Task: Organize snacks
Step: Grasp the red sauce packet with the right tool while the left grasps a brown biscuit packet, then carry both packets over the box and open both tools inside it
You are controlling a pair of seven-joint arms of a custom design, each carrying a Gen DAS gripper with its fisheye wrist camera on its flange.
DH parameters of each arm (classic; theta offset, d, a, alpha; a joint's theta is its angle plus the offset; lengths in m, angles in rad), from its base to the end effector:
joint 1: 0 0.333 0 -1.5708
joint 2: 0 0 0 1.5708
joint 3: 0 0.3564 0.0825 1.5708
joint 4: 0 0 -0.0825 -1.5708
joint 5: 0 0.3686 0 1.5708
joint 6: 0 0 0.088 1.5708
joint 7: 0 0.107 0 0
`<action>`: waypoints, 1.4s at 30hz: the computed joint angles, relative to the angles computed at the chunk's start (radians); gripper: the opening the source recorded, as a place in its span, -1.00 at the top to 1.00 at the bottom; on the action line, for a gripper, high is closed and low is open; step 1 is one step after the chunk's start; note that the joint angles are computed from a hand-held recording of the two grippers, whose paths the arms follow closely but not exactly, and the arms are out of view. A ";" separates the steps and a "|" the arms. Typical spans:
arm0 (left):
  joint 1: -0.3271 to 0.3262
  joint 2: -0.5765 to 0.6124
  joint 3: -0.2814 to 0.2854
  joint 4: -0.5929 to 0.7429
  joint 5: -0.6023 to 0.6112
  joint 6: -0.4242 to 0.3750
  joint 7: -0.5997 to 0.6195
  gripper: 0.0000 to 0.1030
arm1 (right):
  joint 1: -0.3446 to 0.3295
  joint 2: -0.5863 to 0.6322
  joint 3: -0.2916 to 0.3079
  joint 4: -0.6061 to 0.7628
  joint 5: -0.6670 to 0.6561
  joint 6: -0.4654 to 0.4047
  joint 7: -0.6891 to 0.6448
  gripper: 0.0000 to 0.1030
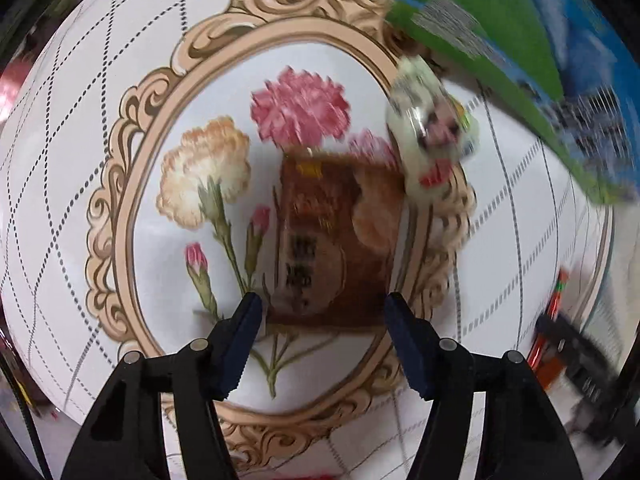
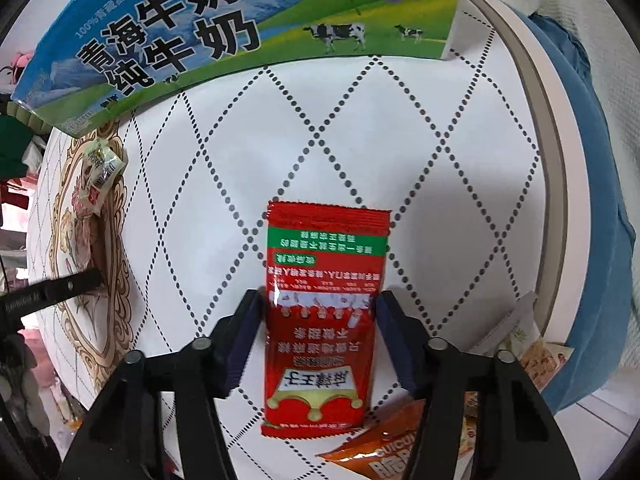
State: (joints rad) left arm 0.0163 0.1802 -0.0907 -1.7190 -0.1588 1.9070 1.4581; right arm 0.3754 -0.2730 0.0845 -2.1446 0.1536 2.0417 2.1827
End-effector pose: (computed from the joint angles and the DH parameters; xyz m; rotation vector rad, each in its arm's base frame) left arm 0.6073 -0.0527 0.5232 2.2267 -2.0313 0.1698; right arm 0.4112 0.2178 0.5774 -1.8517 2.2910 0.1092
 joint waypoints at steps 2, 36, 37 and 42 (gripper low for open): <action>-0.008 0.013 0.001 0.010 0.015 0.025 -0.034 -0.19 | -0.001 0.005 0.002 -0.004 0.003 0.007 0.014 -0.34; -0.104 -0.076 -0.064 -0.013 0.019 0.021 0.061 -0.04 | 0.098 0.032 0.057 0.011 -0.005 0.071 -0.022 0.03; -0.101 -0.088 -0.060 -0.009 0.004 0.012 0.075 -0.04 | 0.098 0.026 0.056 0.017 -0.005 0.077 -0.024 0.03; -0.114 -0.043 -0.066 0.180 -0.035 -0.037 0.076 -0.04 | 0.079 0.011 0.039 0.077 -0.020 0.084 -0.040 0.03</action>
